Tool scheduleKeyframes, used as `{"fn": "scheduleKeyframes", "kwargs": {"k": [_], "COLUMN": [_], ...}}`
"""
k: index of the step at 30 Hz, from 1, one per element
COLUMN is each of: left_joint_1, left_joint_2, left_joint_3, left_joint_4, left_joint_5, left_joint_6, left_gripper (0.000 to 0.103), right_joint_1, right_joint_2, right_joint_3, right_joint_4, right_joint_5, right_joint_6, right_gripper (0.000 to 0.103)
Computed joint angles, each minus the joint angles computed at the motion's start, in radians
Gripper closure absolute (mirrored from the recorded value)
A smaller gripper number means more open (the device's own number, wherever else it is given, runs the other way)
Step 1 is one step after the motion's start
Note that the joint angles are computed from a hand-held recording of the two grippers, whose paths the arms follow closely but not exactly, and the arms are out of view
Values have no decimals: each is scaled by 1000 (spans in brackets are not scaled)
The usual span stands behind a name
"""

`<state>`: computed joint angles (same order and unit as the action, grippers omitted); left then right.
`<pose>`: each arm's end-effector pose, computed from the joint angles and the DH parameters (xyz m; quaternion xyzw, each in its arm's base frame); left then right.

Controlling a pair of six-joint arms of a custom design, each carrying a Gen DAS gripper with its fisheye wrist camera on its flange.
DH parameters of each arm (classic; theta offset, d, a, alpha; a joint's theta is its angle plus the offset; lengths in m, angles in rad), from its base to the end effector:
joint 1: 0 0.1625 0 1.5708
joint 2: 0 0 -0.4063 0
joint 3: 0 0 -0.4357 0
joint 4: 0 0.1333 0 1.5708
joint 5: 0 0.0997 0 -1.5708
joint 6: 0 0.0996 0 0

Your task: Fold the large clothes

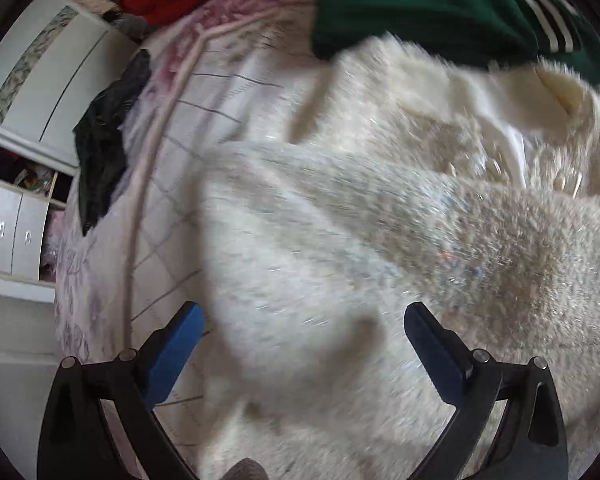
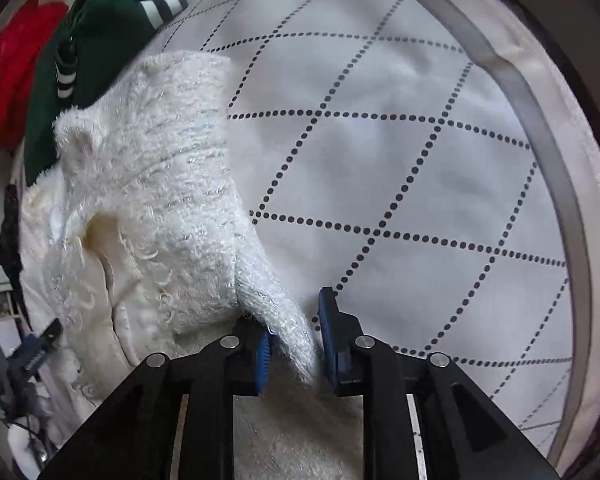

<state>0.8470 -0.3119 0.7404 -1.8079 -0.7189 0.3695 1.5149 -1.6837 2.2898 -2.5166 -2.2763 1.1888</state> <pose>-0.4190 -0.7886 0.0228 0.5049 0.7539 0.0132 0.4202 0.0445 -0.4347 0.2797 -0.5866 -0.7175 0.3166 0.2022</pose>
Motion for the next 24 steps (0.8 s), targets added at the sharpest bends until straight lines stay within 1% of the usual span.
{"fn": "scheduleKeyframes", "kwargs": {"k": [1, 2, 3, 5, 6, 7, 9, 10, 11, 12, 13, 15, 16, 17, 18, 21, 22, 23, 24], "left_joint_1": [4, 8, 13, 27, 40, 48, 81, 93, 116, 131, 147, 182, 193, 204, 213, 219, 219, 218, 217], "left_joint_2": [-15, -35, -56, -109, -141, -155, -196, -215, -229, -237, -244, -260, -262, -260, -268, -307, -314, -324, -332], "left_joint_3": [-18, -24, -23, -2, 8, 12, 23, 49, 59, 72, 79, 113, 121, 124, 141, 204, 214, 226, 234], "left_joint_4": [20, 40, 59, 85, 110, 132, 228, 245, 294, 324, 347, 367, 381, 406, 400, 289, 268, 244, 235], "left_joint_5": [-5, -6, -4, 10, 37, 50, 95, 110, 138, 149, 152, 157, 150, 155, 150, 125, 121, 116, 112], "left_joint_6": [-15, -31, -46, -62, -71, -84, -141, -155, -176, -193, -200, -189, -188, -192, -178, -80, -59, -33, -23], "left_gripper": [0, 0, 0, 0, 0, 0, 0, 0, 0, 0, 0, 1, 1, 1, 1, 1, 1, 1, 1], "right_joint_1": [13, 33, 63, 121, 167, 202, 273, 307, 334, 359, 389, 396, 402, 398, 393, 412, 407, 399, 372], "right_joint_2": [-4, -11, -20, -39, -41, -36, -1, 33, 76, 110, 184, 292, 353, 425, 488, 659, 711, 749, 794], "right_joint_3": [-27, -42, -44, -46, -44, -44, -58, -75, -83, -95, -124, -128, -134, -154, -161, -208, -238, -268, -322], "right_joint_4": [92, 142, 151, 177, 177, 171, 167, 168, 151, 142, 109, -21, -101, -188, -290, -503, -538, -531, -482], "right_joint_5": [-2, -12, -22, -24, -28, -29, -7, 3, 15, 32, 46, 94, 129, 156, 182, 228, 246, 248, 248], "right_joint_6": [32, 55, 65, 96, 125, 143, 193, 227, 259, 294, 335, 346, 359, 354, 331, 340, 337, 342, 353], "right_gripper": [69, 69, 68, 55, 52, 47, 47, 47, 47, 47, 46, 47, 46, 47, 47, 47, 47, 46, 46]}}
